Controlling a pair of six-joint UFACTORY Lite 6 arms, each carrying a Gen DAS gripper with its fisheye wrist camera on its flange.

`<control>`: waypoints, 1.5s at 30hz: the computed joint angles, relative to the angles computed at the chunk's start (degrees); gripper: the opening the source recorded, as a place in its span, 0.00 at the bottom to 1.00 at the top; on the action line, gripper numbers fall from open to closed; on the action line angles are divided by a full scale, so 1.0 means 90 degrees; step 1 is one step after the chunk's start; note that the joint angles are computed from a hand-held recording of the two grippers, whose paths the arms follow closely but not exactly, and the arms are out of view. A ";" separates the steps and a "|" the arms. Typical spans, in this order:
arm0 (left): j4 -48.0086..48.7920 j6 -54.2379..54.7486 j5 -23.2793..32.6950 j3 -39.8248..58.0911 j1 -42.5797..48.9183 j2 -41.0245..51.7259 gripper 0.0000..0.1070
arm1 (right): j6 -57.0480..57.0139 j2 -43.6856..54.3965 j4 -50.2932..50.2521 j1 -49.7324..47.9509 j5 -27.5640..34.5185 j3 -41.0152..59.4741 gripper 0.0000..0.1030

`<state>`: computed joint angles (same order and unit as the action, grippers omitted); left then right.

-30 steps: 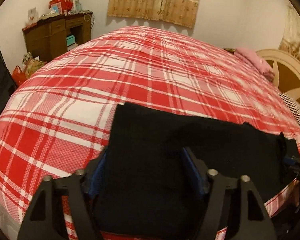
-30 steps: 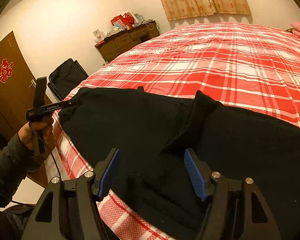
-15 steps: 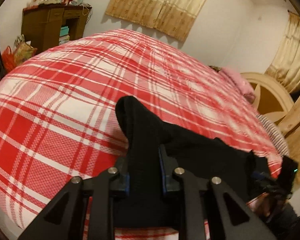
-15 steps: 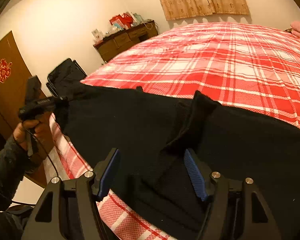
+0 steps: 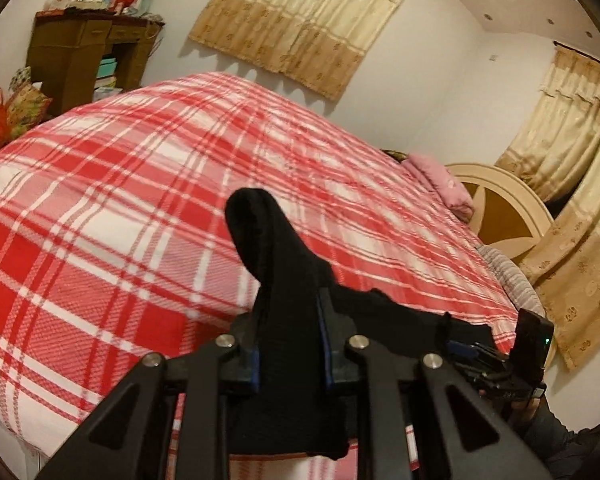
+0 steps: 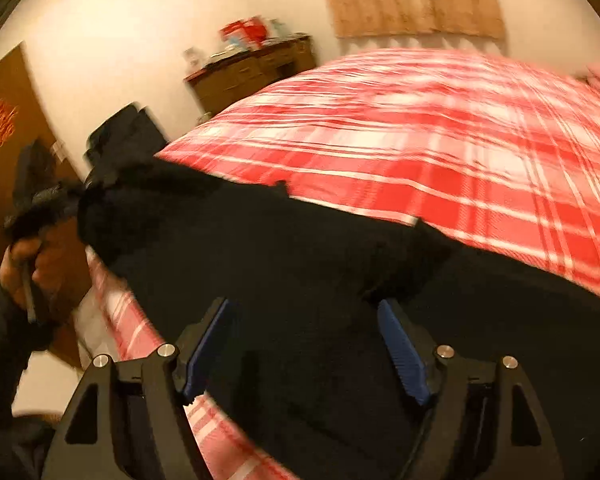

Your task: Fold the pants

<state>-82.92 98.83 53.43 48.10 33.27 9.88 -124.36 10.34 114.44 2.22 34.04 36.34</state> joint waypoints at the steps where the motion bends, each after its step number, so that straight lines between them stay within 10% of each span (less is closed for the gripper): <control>1: -0.0007 -0.0006 0.0088 -0.0056 -0.0044 -0.0125 0.20 | 0.0064 -0.0202 -0.0141 -0.0105 0.0133 -0.0145 0.75; 17: -0.0499 -0.1012 0.0619 -0.0136 -0.2337 -0.1386 0.20 | 0.1455 -0.2167 -0.1462 -0.3876 0.1520 -0.1408 0.75; 37: -0.0865 -0.1545 -0.2561 0.2248 -0.7616 0.1166 0.21 | 0.1928 -0.0673 -0.2323 -0.7032 0.2510 -0.0540 0.75; 45: -0.0670 -0.1607 -0.3210 0.1927 -0.8481 0.0815 0.41 | 0.1691 -0.0540 -0.2167 -0.7217 0.2437 -0.0532 0.75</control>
